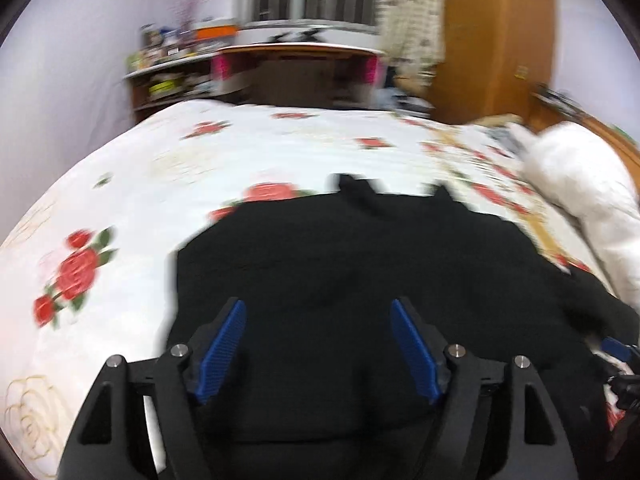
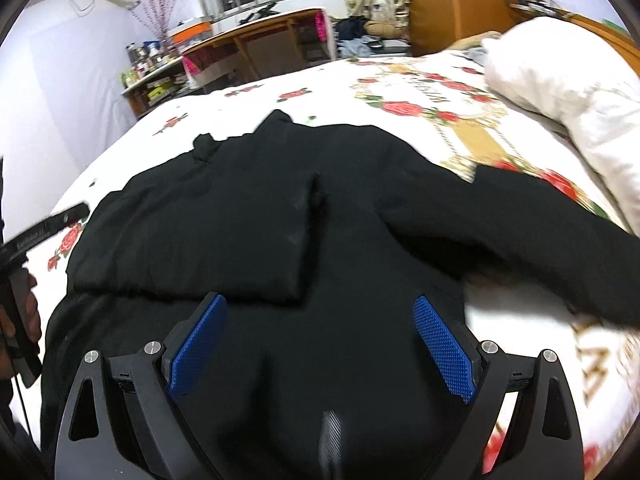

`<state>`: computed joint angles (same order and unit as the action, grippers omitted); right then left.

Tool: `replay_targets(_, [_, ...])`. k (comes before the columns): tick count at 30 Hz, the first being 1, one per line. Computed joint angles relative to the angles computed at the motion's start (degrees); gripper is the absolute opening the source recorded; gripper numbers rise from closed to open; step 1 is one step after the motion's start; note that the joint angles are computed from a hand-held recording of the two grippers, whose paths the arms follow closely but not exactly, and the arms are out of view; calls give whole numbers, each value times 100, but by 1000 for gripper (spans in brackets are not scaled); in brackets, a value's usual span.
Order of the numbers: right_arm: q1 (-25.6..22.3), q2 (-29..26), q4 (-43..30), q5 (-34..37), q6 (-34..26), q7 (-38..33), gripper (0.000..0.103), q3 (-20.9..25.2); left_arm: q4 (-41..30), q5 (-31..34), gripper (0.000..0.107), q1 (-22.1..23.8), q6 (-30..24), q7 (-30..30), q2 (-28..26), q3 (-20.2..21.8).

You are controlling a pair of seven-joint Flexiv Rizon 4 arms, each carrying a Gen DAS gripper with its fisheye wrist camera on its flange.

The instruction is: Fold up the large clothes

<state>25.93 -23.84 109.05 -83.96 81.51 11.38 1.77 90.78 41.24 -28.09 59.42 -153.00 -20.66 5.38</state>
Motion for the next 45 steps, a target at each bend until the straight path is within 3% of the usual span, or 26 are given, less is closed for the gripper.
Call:
replay_targets(3, [95, -494, -514, 701, 61, -842, 94, 81, 265, 14, 76, 140, -11, -216, 106, 124])
replay_targets(5, [72, -805, -797, 1624, -78, -1636, 83, 329, 390, -53, 76, 298, 111, -259, 94, 129])
replay_targets(7, [5, -1066, -1041, 2430, -238, -2187, 42, 573, 434, -216, 76, 466, 296, -192, -7, 89])
replay_targets(8, [84, -1083, -1058, 2493, -275, -2034, 32, 459, 458, -390, 75, 566, 414, -108, -102, 43])
replay_targets(9, [250, -1024, -989, 2421, -231, -1757, 7, 186, 484, -575, 75, 640, 513, 3, -195, 0])
replay_targets(11, [400, -942, -818, 2416, 75, -1520, 7, -122, 507, -864, 75, 661, 683, 199, -376, -31])
replay_targets(16, [680, -767, -533, 2828, -127, -1851, 7, -349, 440, -989, 78, 372, 906, 411, -512, 207])
replay_targets(18, [892, -680, -447, 2850, -165, -1788, 7, -579, 562, -985, 77, 275, 1146, 151, -363, 405])
replay_targets(21, [1092, -559, -360, 2739, -290, -1649, 4, -808, 335, -481, 77, -2, 1206, -324, -243, 814])
replay_targets(24, [1038, -504, -349, 2789, -588, -1625, 0, -726, 67, -623, 77, 309, 1332, 130, -458, 557])
replay_targets(27, [776, -506, -244, 3217, -524, -1769, 0, -465, -16, -1760, 77, 875, 1049, 1294, -942, -81])
replay_targets(29, [961, -343, -115, 2818, -402, -1489, 0, -779, -150, -1755, 77, 709, 862, 1405, -1109, 85])
replay_targets(33, [1009, -146, -167, 2108, -420, -1264, 1, -851, -77, -1622, 77, 231, 979, 1113, -924, 544])
replay_targets(37, [878, -337, -523, 1630, -37, -1062, 18, -718, 72, -1247, 77, -128, 1052, 774, -678, 753])
replay_targets(41, [801, -737, -903, 2099, -45, -1649, 19, -448, 172, -1272, 77, -54, 978, 958, -678, 496])
replay_targets(45, [617, -1164, -1287, 3293, -602, -2869, 19, 63, 116, -1414, 77, -23, 763, 1098, -842, 395])
